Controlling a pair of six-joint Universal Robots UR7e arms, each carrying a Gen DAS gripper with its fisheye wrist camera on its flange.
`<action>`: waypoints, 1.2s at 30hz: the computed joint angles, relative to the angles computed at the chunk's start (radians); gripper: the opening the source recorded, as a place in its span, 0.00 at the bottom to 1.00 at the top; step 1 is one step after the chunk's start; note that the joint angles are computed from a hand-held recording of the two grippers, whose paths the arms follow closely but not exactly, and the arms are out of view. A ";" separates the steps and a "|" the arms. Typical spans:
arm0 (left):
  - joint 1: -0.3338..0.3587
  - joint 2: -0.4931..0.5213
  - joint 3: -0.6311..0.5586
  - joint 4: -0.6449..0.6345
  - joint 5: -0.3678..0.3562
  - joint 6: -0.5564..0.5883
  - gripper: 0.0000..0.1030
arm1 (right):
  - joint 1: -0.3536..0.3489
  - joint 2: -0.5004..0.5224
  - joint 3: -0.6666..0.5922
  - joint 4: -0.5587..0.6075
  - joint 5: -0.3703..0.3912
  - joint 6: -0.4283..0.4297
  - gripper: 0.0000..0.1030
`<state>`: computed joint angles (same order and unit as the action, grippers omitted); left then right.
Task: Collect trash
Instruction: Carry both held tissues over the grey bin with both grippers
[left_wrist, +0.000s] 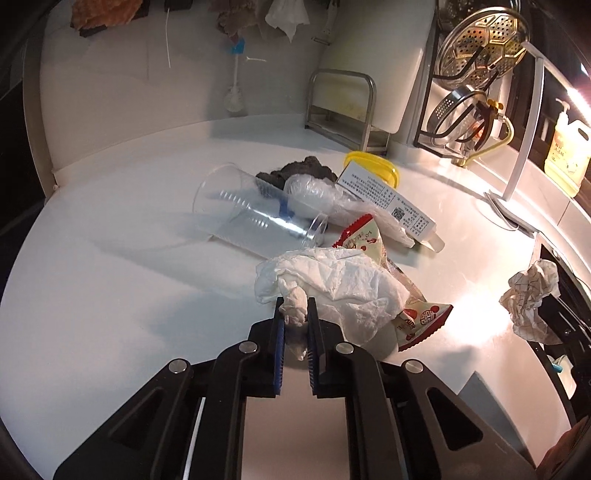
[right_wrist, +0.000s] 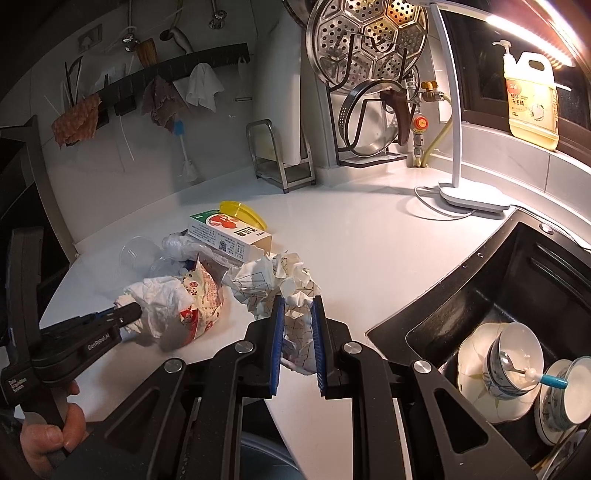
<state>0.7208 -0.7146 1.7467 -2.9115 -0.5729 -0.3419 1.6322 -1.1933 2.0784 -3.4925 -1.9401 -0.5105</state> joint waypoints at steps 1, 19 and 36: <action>-0.006 -0.006 0.006 -0.005 0.004 0.009 0.11 | 0.002 -0.001 0.002 0.002 -0.003 0.001 0.14; -0.181 -0.198 0.300 0.133 0.022 -0.184 0.10 | 0.063 -0.173 0.268 -0.019 -0.074 0.112 0.14; -0.322 -0.258 0.475 0.235 -0.087 -0.389 0.10 | 0.056 -0.285 0.519 -0.062 -0.118 0.150 0.15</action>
